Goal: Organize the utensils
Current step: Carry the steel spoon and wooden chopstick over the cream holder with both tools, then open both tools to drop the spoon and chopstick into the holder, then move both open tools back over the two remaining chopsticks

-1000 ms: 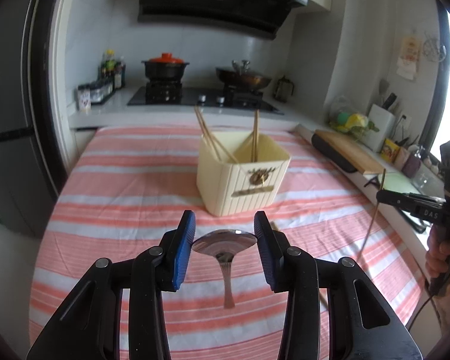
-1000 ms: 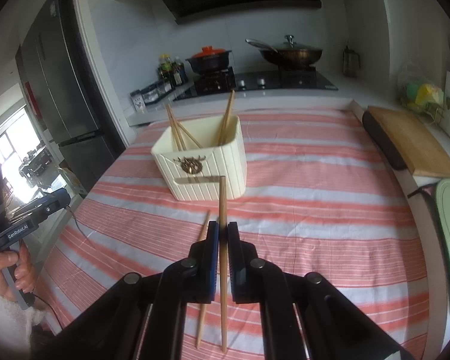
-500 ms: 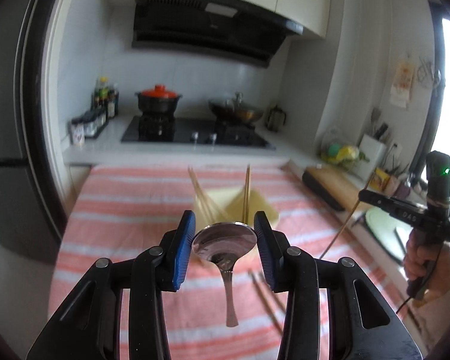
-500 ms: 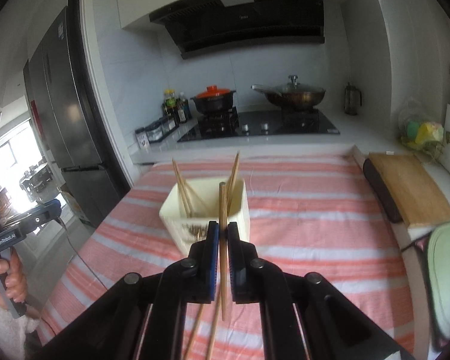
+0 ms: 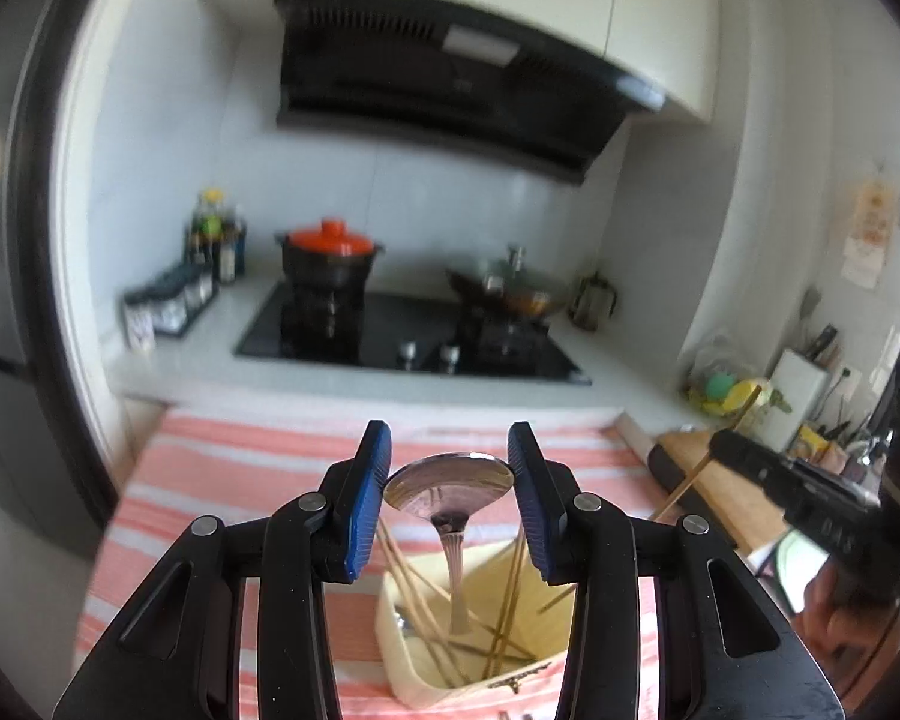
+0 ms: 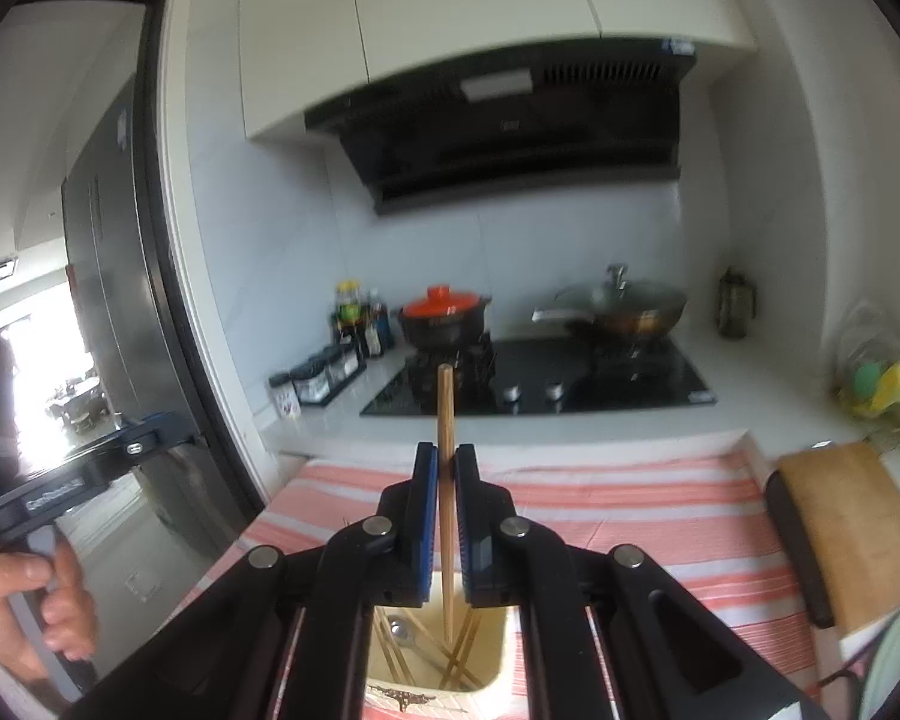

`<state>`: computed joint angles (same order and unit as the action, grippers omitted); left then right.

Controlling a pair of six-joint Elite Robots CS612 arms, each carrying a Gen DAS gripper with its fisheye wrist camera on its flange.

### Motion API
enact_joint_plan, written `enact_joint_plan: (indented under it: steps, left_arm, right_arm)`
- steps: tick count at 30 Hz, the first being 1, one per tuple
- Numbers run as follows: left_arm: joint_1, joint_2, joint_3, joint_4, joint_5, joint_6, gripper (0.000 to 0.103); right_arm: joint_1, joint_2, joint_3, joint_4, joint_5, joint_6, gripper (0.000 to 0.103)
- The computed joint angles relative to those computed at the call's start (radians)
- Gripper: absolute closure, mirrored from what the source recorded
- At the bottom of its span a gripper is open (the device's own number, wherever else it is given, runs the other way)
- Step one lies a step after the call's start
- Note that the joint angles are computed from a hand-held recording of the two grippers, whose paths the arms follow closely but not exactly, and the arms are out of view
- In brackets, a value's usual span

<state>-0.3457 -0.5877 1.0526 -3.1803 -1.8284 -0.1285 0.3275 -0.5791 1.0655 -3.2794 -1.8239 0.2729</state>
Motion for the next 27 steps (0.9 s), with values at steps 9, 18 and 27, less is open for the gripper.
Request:
enact_joint_plan:
  steps: [9,18,27]
  left_arm:
    - [-0.017,0.098,-0.135,0.305,0.011,0.035,0.062]
    - [0.001,0.029,-0.011,0.227,-0.010,0.065,0.028]
    - [0.019,-0.148,0.402,0.168,0.009,0.298,0.012]
  right_arm:
    - [-0.021,0.112,-0.164,0.303,0.130,0.035,0.097]
    - [-0.019,0.114,-0.135,0.232,0.113,0.122,0.062]
    - [0.039,-0.051,0.242,0.040,-0.031,-0.013,0.051]
